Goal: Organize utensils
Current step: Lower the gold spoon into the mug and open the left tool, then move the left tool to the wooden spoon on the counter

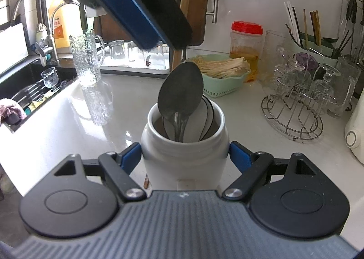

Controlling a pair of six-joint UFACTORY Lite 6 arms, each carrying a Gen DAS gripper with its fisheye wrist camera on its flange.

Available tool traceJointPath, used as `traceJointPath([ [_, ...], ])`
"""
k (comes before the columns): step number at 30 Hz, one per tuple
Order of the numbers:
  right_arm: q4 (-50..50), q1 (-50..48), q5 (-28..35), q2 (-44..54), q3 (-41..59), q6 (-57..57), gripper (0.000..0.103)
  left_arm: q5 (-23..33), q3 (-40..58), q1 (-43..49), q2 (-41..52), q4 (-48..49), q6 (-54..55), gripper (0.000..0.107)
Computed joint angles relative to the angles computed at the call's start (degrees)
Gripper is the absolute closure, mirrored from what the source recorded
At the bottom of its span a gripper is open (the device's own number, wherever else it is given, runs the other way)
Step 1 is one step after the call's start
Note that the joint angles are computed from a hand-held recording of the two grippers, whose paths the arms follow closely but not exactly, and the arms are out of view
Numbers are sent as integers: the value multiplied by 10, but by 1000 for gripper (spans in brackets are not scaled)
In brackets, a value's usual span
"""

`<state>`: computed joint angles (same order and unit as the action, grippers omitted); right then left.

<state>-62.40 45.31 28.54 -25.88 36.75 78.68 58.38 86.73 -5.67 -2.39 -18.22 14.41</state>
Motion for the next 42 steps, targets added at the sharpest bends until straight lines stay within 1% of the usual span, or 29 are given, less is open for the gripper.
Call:
traceJointPath([
  [11,20,-39,-3,-2,3,-28,17,-21,-62,80,-49,-39,36,86],
  [18,20,-65,-4,-16,-9,-29,17,-42,-109,116,-59,-56,65,86],
  [20,23,-73,-6,-23,-14,-32,17,-49,-119,124,-54,-64,76,85],
  [23,28,-85,-4,-32,-20,-37,17,-62,-132,135,-43,-75,92,81],
  [31,38,-92,18,-35,-19,-39,17,-104,-158,171,19,-135,174,80],
  [38,75,-80,56,-6,18,-57,17,-141,-146,195,120,-207,263,80],
  [42,81,-64,87,8,33,-41,17,-162,-124,200,185,-246,321,79],
])
